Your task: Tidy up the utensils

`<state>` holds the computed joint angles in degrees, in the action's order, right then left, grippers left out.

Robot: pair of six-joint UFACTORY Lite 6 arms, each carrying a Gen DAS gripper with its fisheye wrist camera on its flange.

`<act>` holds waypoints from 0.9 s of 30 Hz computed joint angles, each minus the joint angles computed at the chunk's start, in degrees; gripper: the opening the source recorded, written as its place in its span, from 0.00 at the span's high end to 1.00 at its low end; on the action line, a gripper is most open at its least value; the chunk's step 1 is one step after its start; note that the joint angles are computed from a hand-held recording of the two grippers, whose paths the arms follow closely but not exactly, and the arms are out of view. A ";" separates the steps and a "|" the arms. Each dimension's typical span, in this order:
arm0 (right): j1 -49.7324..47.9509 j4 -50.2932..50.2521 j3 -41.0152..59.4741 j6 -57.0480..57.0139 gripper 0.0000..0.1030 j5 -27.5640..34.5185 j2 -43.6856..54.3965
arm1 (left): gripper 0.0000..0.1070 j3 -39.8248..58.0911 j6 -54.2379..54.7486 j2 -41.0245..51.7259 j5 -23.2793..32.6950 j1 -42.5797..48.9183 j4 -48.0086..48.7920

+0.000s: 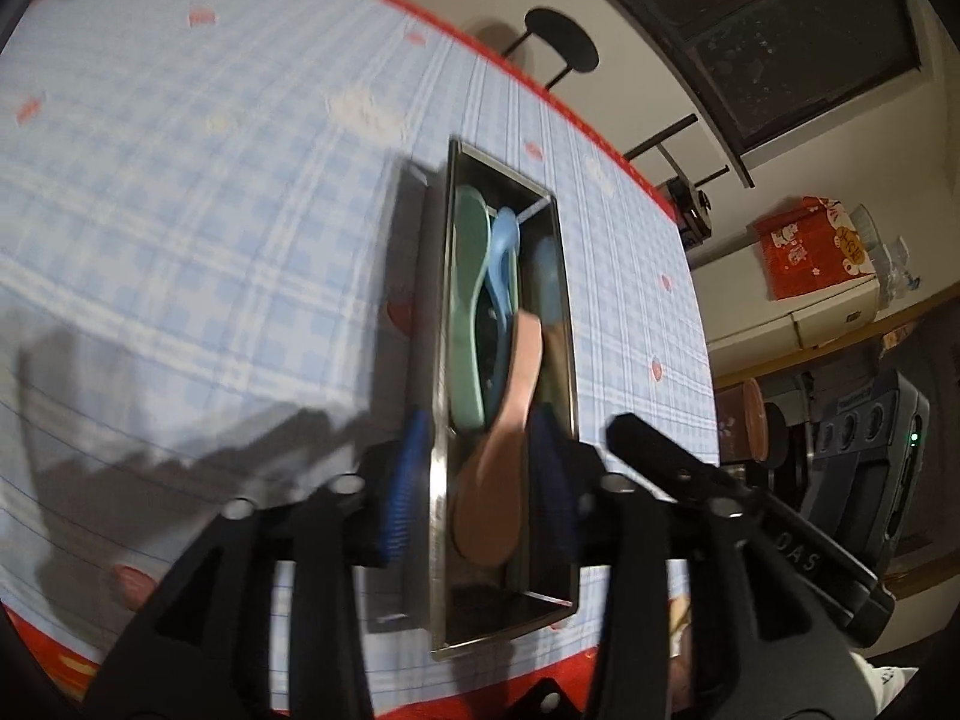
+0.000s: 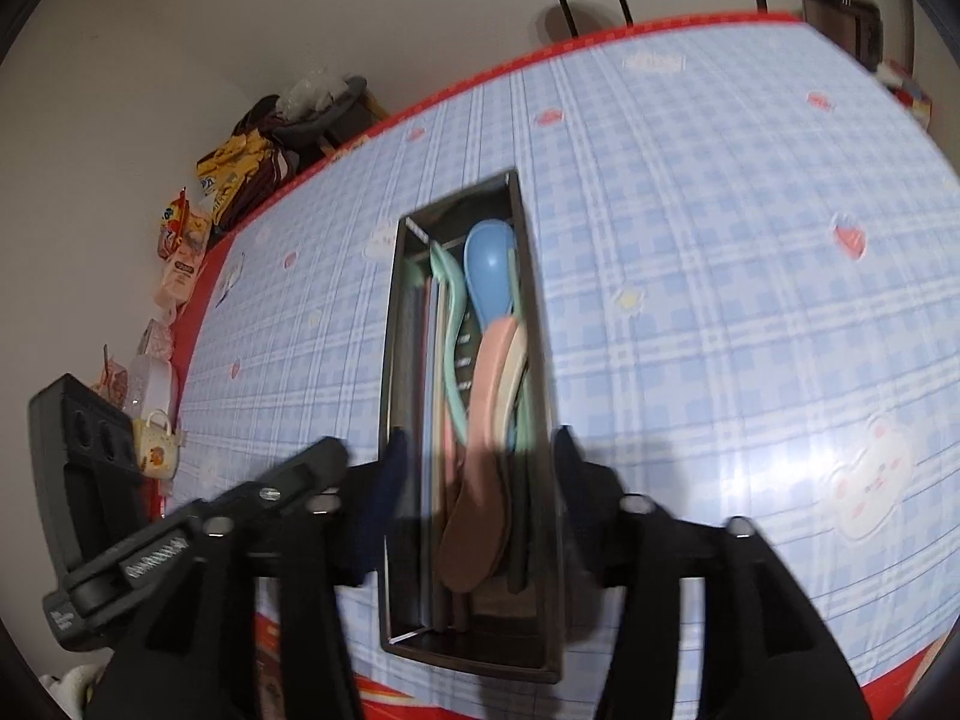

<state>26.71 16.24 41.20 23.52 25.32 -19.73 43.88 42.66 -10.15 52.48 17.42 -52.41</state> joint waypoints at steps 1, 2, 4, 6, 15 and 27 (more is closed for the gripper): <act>0.31 -4.03 0.32 3.36 0.34 0.45 -0.78 | 0.47 0.68 -0.33 -0.94 -0.22 0.71 1.10; 0.32 -6.74 0.52 5.49 0.27 0.88 -1.39 | 0.43 1.27 -0.34 -1.76 -0.34 1.44 1.89; 0.13 -10.82 0.84 8.47 0.18 1.73 -3.03 | 0.35 3.13 -0.45 -2.83 -0.45 2.56 4.02; -0.52 -10.43 1.58 7.08 0.10 2.27 -3.75 | 0.15 4.43 -0.05 -4.39 -0.83 3.27 5.44; 7.86 -31.20 9.00 22.51 0.06 9.47 -3.55 | 0.09 10.89 0.99 -7.87 1.35 2.88 13.11; 26.72 -54.01 22.74 46.83 0.06 31.29 -1.53 | 0.09 25.55 13.72 -9.14 8.76 14.69 13.79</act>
<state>53.43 -37.77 63.93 70.35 56.62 -21.26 69.42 56.38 -19.29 61.23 32.11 -38.62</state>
